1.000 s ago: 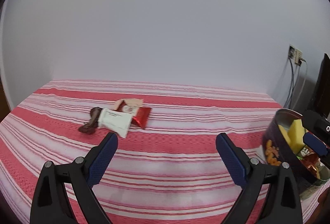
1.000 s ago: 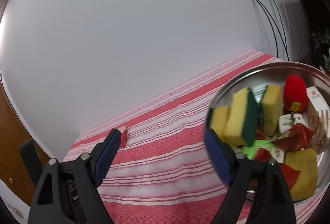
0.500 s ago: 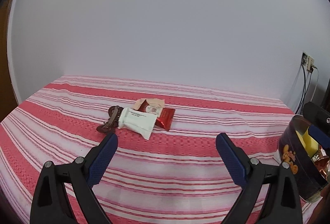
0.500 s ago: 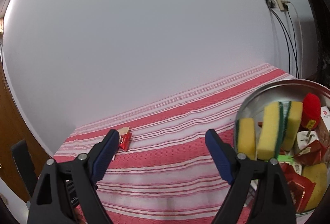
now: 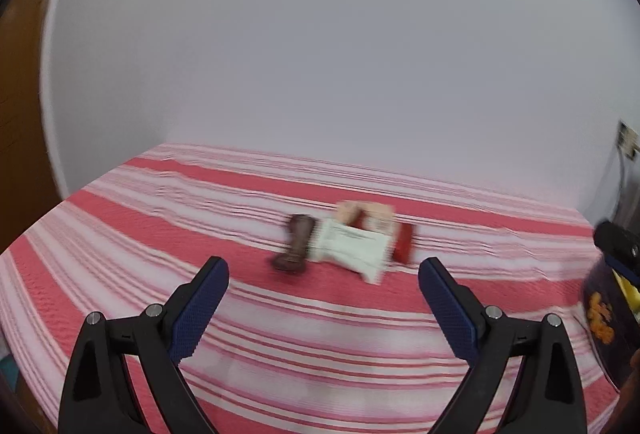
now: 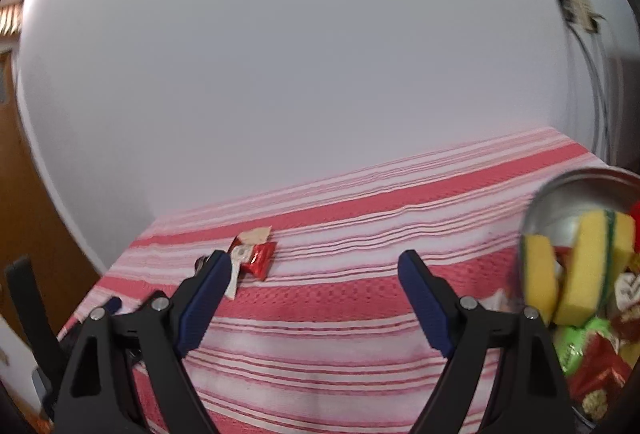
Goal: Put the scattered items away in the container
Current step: 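Grasp the white packet with the right tool while the left tool approaches the brown barrette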
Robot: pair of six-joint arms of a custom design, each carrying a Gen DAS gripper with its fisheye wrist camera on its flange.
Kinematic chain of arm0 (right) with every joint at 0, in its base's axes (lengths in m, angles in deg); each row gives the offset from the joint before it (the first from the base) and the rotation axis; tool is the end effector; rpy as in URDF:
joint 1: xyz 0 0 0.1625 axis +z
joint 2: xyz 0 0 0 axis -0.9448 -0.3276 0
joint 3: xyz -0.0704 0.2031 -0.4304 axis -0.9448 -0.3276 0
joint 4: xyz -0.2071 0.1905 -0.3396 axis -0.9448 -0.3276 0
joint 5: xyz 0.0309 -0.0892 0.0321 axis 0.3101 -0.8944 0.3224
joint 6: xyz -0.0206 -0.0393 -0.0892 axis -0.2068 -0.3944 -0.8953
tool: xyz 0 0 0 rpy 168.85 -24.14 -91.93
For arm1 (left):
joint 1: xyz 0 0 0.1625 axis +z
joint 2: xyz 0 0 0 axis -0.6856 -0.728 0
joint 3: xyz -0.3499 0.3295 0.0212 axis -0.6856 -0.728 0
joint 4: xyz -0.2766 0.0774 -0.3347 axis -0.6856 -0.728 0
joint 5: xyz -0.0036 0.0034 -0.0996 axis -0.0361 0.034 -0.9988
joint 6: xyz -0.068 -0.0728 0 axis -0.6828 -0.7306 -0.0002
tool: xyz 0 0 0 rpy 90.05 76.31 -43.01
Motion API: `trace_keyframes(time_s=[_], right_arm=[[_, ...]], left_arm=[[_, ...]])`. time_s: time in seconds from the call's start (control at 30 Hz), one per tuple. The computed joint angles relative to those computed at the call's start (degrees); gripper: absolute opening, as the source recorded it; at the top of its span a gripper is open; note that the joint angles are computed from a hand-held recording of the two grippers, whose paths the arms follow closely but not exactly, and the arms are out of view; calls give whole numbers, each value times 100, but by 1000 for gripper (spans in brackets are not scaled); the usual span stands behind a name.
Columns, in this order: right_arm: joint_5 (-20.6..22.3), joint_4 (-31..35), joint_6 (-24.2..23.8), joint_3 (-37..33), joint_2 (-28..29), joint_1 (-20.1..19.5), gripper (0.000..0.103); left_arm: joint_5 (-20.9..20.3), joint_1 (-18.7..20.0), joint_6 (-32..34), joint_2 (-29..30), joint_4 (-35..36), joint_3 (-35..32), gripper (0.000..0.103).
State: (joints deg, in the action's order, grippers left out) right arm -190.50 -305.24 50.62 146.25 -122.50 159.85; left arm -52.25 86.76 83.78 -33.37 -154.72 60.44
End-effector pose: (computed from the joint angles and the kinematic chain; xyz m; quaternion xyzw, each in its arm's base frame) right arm 0.0765 -0.4377 0.2522 -0.0517 -0.7435 0.5957 0.2995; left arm -0.2955 -0.5475 0.0354 0.3248 0.8343 -0.4052 0.1851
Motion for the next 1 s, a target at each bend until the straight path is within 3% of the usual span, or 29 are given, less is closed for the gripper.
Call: trace_keyframes(time_s=[0.23, 0.37, 0.47, 0.6, 0.87, 1.0], right_arm=[[502, 1736, 540, -411, -234, -164, 86], [1313, 3147, 1271, -772, -366, -489, 84], [1680, 3989, 1712, -1125, -293, -696, 82], [2031, 4568, 2094, -1432, -142, -876, 81], [1969, 4989, 2111, -1945, 114, -840, 80], [2009, 5196, 2085, -2191, 244, -806, 72]], left_arm=[[47, 419, -161, -179, 349, -447, 97], [-15, 604, -321, -134, 719, -839, 97], [-102, 725, -388, -39, 980, -1177, 97], [-132, 838, -284, 122, 1033, -1504, 97], [-318, 1007, -333, 175, 1168, -1597, 97], [-303, 1010, -435, 156, 1257, -1574, 97]])
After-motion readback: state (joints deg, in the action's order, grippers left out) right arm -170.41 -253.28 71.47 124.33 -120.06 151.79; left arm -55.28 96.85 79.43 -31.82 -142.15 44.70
